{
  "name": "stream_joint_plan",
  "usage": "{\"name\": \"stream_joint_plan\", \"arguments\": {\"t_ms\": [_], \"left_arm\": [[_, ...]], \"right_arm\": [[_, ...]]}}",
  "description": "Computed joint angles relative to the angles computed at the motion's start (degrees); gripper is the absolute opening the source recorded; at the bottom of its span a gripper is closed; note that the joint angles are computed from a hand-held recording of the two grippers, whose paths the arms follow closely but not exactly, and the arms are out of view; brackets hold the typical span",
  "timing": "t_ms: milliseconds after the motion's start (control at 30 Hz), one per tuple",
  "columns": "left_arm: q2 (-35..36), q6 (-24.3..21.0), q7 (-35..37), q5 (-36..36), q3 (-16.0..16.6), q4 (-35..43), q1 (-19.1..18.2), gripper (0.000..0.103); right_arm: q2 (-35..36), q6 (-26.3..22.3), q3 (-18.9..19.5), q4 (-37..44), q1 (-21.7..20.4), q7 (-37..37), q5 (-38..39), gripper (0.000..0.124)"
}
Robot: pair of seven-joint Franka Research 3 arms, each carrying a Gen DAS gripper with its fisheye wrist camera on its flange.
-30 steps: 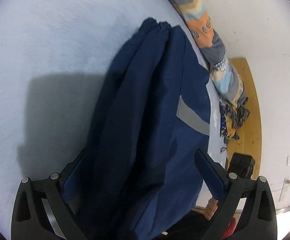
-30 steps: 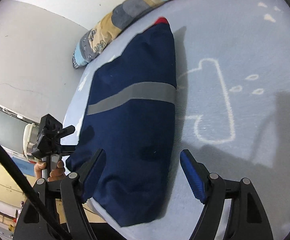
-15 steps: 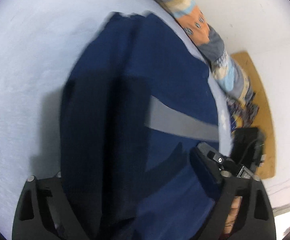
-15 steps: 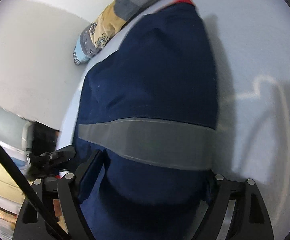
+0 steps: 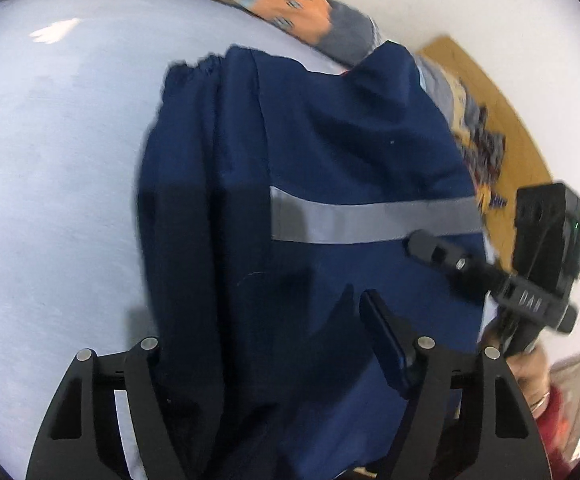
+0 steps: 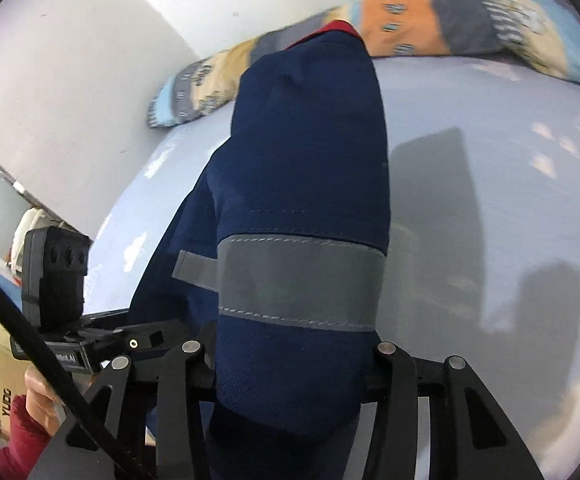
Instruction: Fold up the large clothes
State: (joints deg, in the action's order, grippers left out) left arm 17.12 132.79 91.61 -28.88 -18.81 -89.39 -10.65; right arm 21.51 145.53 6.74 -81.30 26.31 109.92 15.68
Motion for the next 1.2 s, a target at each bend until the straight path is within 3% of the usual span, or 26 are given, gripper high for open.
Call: {"name": "stream_joint_plan", "arguments": {"t_ms": [67, 133, 267, 400, 467, 500, 533, 600, 667, 700, 733, 833, 900, 967, 1067, 1200], "left_arm": [[1.0, 0.0, -3.1, 5.8, 0.9, 1.0, -2.4, 0.071], [1.3, 0.1, -8.7, 17.1, 3.1, 1.7, -6.0, 0.071], [-1.6, 2.8, -14.1, 25.9, 3.8, -0.9, -7.3, 0.071], [-10.5, 12.4, -21.1, 36.3, 4.6, -11.4, -8.6, 0.072], [-15.6, 17.9, -27.6, 44.3, 4.5, -17.9, -9.3, 0.078], [-17.8, 20.2, -30.8, 48.1, 4.2, -20.9, -9.4, 0.083], [-18.3, 21.4, -33.8, 51.6, 3.6, -21.9, -9.3, 0.088], [-19.8, 22.1, -41.5, 61.2, 2.0, -24.4, -9.2, 0.089], [-19.1, 17.5, -44.4, 66.2, 0.7, -24.3, -9.6, 0.089], [-17.5, 12.4, -41.4, 63.6, 0.7, -23.7, -10.0, 0.09], [-17.2, 10.4, -37.5, 58.6, 1.3, -24.6, -10.0, 0.09], [-16.5, 13.2, -36.9, 48.3, 2.7, -25.0, -9.1, 0.088], [-18.5, 14.6, -42.1, 54.6, 3.0, -25.8, -8.9, 0.084], [-20.5, 18.5, -49.5, 64.4, 2.7, -26.3, -8.0, 0.085], [-19.2, 21.6, -59.5, 76.5, 1.9, -23.1, -6.6, 0.092], [-13.5, 18.2, -63.1, 81.0, 2.2, -16.3, -8.7, 0.093]], "right_arm": [[-4.8, 0.1, -1.4, -7.6, -0.5, 2.9, -0.3, 0.061], [-7.7, -3.1, -2.8, -12.7, -1.0, 8.3, -2.0, 0.071], [-15.1, 0.3, -3.2, -22.2, -2.2, 14.9, -5.4, 0.071], [-22.4, 4.7, -1.1, -28.0, -2.6, 18.7, -13.5, 0.069], [-27.4, 10.0, 0.9, -34.0, -2.1, 17.4, -14.2, 0.053], [-28.4, 11.1, 2.2, -35.2, -2.1, 17.5, -15.4, 0.051], [-28.0, 10.9, 3.6, -34.6, -2.3, 18.9, -17.6, 0.051], [-28.3, 10.4, 5.8, -35.4, -1.6, 20.4, -20.3, 0.049], [-27.3, 7.6, 6.9, -35.6, -0.5, 20.2, -21.3, 0.045], [-25.6, 4.9, 7.0, -34.3, 0.2, 19.1, -20.7, 0.045], [-24.4, 2.4, 6.9, -33.5, 0.6, 20.1, -21.6, 0.046], [-21.0, 0.3, 5.3, -31.4, 1.6, 18.6, -17.2, 0.047], [-21.4, 0.1, 4.5, -30.9, 1.9, 17.8, -15.0, 0.049], [-23.9, 6.2, 3.8, -33.8, 1.7, 15.8, -10.7, 0.049], [-23.0, 6.2, 3.7, -30.0, -0.2, 21.9, -22.1, 0.056], [-16.2, 3.3, 1.4, -20.4, -0.7, 25.2, -27.6, 0.057]]}}
